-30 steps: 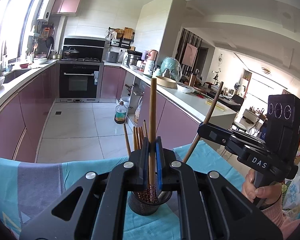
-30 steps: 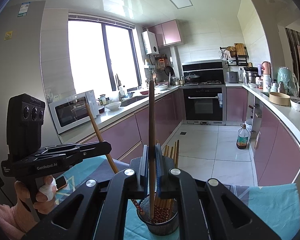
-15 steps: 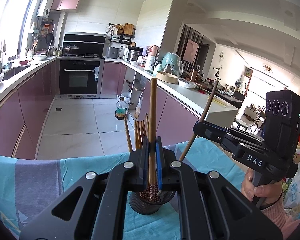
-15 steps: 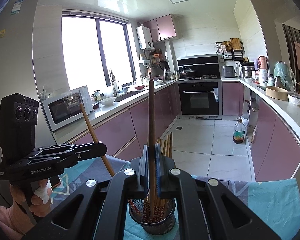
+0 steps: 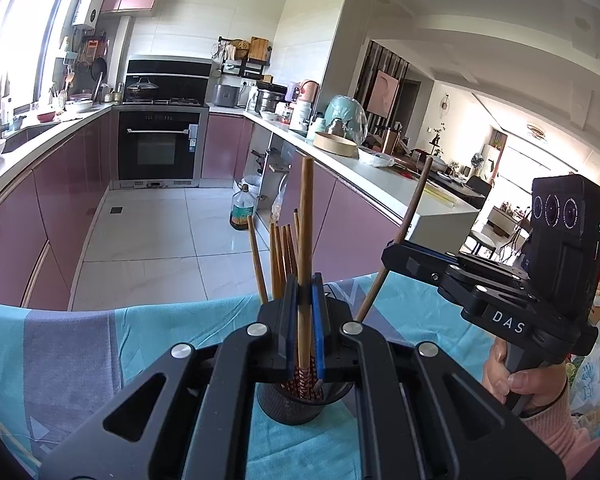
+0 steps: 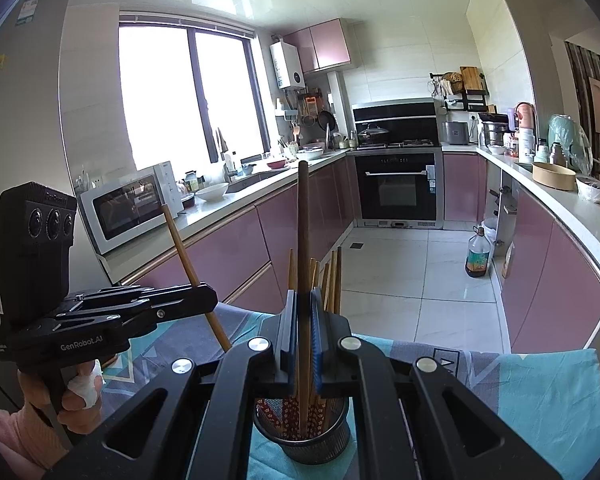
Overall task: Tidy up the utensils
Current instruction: 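Lower both chopsticks into the mesh holder and open both grippers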
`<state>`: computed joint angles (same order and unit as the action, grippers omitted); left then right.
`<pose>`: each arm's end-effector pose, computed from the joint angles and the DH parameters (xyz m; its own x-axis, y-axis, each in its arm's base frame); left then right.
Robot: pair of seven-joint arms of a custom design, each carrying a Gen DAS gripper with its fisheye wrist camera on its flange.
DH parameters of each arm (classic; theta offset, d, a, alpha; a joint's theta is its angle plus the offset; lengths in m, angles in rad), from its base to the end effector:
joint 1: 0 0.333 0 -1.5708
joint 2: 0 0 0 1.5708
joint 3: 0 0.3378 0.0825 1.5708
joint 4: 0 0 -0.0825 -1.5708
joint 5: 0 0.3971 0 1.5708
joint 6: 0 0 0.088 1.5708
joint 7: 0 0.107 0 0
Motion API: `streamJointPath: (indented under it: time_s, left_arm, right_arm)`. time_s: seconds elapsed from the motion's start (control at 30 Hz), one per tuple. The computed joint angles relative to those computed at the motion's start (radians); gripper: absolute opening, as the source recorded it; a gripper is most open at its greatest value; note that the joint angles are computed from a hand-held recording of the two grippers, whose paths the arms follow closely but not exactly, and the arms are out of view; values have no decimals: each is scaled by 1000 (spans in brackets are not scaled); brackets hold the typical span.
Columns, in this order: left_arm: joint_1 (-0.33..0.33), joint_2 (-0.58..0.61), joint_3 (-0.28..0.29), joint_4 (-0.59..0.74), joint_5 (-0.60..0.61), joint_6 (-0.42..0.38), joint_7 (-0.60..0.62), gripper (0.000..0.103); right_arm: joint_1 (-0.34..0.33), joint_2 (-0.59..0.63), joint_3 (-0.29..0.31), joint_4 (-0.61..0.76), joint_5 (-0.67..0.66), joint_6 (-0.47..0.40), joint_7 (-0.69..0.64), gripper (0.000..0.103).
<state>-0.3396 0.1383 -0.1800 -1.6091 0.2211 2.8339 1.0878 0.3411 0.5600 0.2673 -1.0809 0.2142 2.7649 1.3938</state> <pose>0.5795 -0.3329 0.6961 -0.3169 -0.9193 0.2333 -0.5122 -0.0411 -0.8579 0.6879 0.3726 0.6700 0.5800 -0.7916 -0.1920 -0.4278 -0.0955 -0.8988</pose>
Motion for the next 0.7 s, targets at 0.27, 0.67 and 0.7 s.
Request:
streamJointPath:
  time_s: [0.27, 0.67, 0.7]
  left_arm:
    - [0, 15, -3, 24, -22, -29, 19, 7]
    - [0, 46, -1, 70, -60, -63, 61, 7]
    - [-1, 39, 1, 55, -60, -55, 60, 7]
  right_arm:
    - [-5, 6, 2, 7, 8, -20, -9, 5]
    - [-2, 13, -6, 15, 12, -40, -12, 5]
    - [-5, 12, -3, 12, 16, -39, -16, 5]
